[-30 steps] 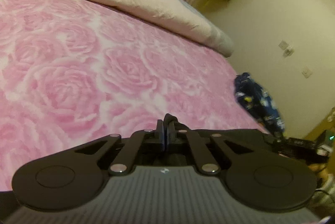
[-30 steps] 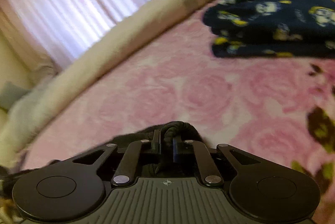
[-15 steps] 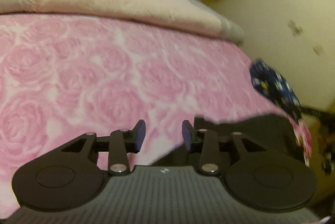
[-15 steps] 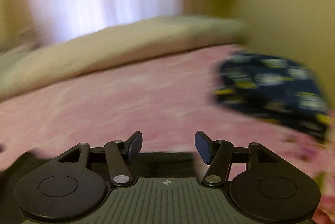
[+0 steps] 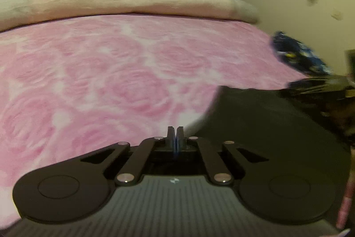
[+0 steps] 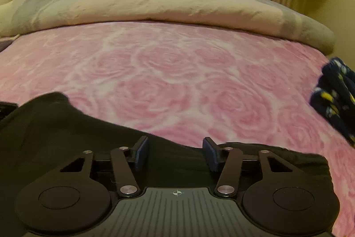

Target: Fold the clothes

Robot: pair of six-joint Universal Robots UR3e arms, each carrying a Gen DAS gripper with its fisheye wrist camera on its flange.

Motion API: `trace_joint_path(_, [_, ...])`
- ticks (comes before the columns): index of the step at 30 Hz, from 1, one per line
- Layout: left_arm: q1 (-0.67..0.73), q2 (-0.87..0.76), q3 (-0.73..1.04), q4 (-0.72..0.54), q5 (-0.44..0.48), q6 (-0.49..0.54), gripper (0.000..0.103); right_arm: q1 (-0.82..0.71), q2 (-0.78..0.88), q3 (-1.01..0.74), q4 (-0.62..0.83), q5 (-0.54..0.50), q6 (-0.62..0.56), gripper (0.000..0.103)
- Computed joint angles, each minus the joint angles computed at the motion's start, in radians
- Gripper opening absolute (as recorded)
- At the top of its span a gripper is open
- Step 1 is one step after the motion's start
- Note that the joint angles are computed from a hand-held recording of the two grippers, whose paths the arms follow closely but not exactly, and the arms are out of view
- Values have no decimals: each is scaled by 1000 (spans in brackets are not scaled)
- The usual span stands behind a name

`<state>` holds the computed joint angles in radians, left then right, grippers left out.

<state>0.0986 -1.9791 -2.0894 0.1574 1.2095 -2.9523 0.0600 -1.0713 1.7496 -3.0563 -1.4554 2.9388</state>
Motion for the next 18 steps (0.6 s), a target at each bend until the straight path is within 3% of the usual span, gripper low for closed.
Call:
trace_joint_path(1, [-1,-9,-12,39,52,-36,1,14,11,-18,-2,-49,14,33])
trace_joint_path(2, [21,14,-29,36,42,-72,0,22,14,-30,5,-77,30,26])
trace_joint_path(3, [39,56,-49,26,23,-82,0,28,12,-38,12,-95,43,26])
trace_joint_path(6, [116,213,-123,-29,-148,-79,0,40,-47,-15,20,-102,99,26])
trace_joint_path(8, [152,284,-144,-97,-289,-72,0,45,-111,28,12,-43,158,26])
trace_joint_path(10, [134,307,-142,-157,-363,-41,0,40,-165,78,22,94,166,27])
trace_joint_path(12, [63,282,-116,-215,-340,37,1,81,-177,98,59,115,109,27])
trace_joint_path(15, [-6,208,-119,-183,-197,71,3,139,-158,158,26,4,10,27])
trace_joint_path(16, [10,202,-140,-169,-199,64,3,128,-163,209,-32,-24,2,27])
trace_joint_path(18, [118,249,-222,-171,-297,32,3,40,-233,309,-66,-8,79,26])
